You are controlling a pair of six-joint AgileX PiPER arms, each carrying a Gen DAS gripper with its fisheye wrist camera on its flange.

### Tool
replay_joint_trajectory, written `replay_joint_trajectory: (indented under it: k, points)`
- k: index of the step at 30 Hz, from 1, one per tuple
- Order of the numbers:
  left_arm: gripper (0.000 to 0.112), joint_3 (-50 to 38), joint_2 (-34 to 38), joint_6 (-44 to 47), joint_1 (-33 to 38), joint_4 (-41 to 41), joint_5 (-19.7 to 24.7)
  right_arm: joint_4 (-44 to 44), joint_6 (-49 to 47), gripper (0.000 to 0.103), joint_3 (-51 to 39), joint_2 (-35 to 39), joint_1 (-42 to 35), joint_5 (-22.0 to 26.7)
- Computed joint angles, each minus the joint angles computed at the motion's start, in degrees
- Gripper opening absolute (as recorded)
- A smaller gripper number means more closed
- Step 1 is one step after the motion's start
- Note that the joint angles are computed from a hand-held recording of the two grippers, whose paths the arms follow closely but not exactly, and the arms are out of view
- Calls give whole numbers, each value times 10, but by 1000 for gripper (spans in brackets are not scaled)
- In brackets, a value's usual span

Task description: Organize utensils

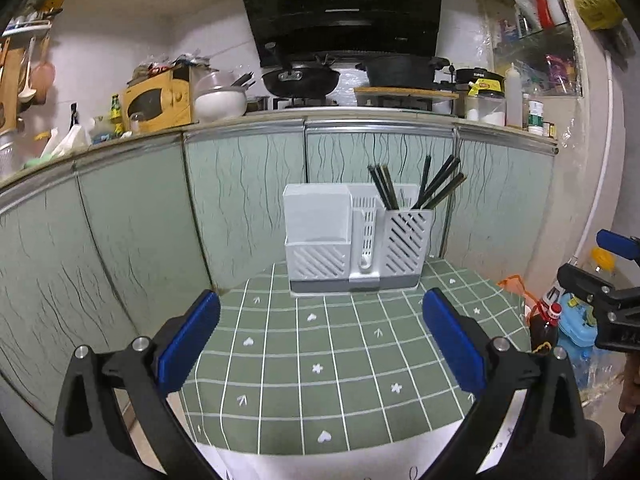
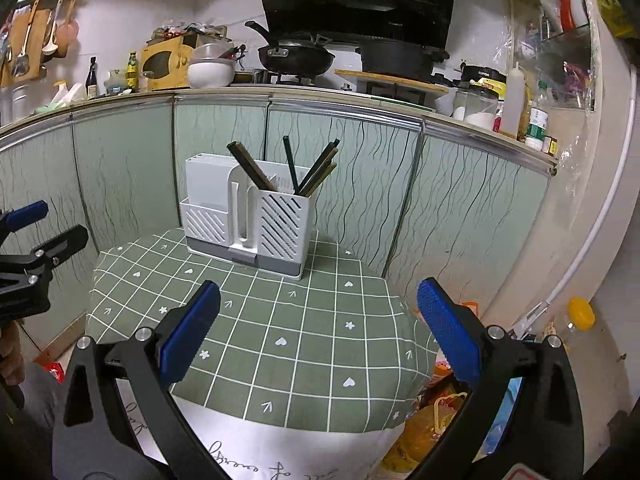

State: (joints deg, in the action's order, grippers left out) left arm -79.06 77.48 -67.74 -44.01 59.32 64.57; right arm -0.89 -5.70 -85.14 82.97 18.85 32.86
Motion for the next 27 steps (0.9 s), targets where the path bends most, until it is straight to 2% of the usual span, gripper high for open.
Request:
replay_joint_trajectory:
  k: [4,10,18,27]
  points:
    - [98,36,-14,-37,-15,9,11,-54,47,95,51,-25,18,-36]
    - [98,84,-31,-82,-38,21,23,-20,35,95,110,-50,18,-60]
    - [98,135,-47,-131,-74,34,52,-63,87,95,181,-76,41,-87]
    - [98,170,-55,-120,-65,4,35,-83,120,95,227,-81,38,-106]
